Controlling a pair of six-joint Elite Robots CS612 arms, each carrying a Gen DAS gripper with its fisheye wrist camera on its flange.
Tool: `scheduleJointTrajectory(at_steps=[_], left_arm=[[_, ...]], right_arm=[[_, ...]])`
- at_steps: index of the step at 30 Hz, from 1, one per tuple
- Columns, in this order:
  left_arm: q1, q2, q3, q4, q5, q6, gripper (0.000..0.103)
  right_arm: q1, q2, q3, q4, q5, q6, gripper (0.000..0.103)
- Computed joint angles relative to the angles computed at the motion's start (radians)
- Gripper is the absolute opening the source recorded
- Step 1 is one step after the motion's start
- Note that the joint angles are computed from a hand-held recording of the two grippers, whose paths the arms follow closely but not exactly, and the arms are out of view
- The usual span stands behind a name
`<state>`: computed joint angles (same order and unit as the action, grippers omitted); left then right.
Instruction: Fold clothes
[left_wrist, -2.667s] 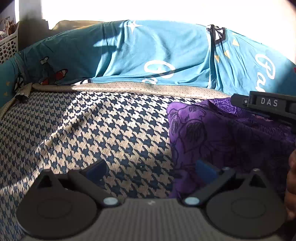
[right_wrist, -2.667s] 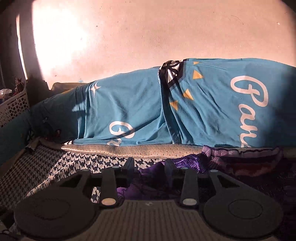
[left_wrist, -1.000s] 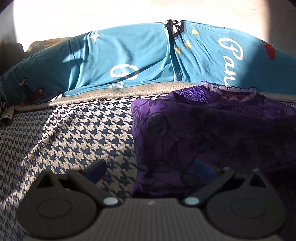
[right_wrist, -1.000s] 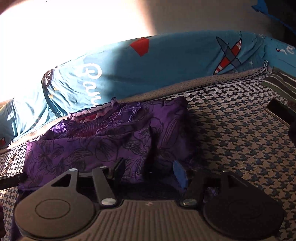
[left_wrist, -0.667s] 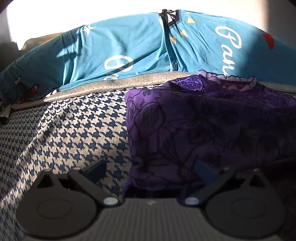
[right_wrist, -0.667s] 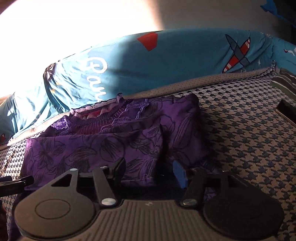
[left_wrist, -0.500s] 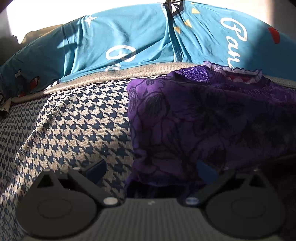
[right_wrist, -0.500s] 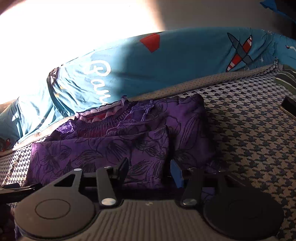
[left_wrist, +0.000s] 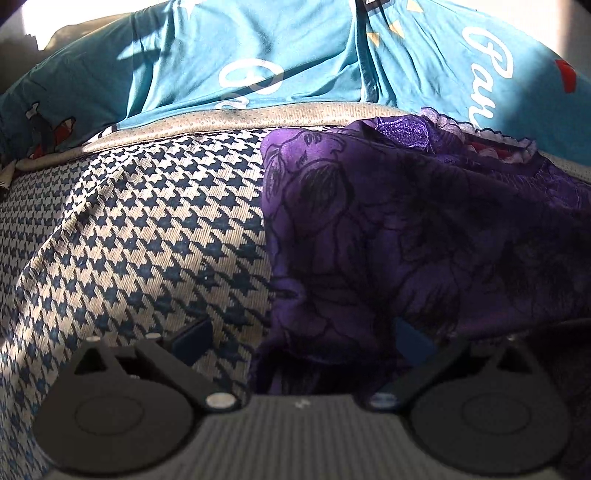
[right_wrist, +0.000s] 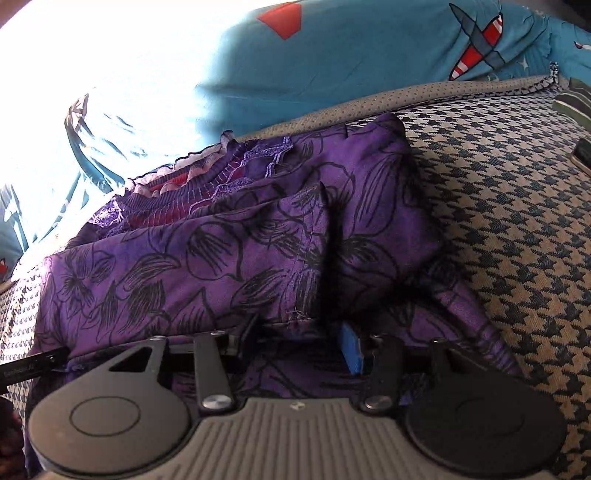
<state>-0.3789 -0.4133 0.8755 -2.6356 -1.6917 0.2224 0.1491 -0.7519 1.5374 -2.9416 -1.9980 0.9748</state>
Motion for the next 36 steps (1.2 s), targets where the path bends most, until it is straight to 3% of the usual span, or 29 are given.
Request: scheduleJointTrajectory(at_steps=[9,15,17,24,33,36], left_arm=[[-0.003,-0.004,0.012,-0.023,0.014,0.013,0.103],[-0.004,-0.005,0.017,-0.034,0.017,0.022,0.103],[-0.003,-0.004,0.015,-0.030,0.014,0.020,0.103],[-0.002,-0.001,0.006,-0.017,0.006,0.016,0.103],[-0.001,0.000,0.006,-0.022,0.005,0.022,0.103],[-0.001,0.001,0.006,-0.023,0.004,0.026,0.103]], right_arm=[[0.011,-0.030,0.063,-0.135,-0.099,-0.063,0.050],[0.002,-0.044,0.092,-0.128,-0.155,-0.027,0.065],[-0.002,-0.044,0.104,-0.148,-0.165,-0.022,0.078],[-0.027,-0.038,0.152,-0.315,-0.095,-0.021,0.081],[-0.065,-0.009,0.182,-0.426,0.028,0.033,0.085],[-0.069,0.005,0.188,-0.504,0.042,0.062,0.093]])
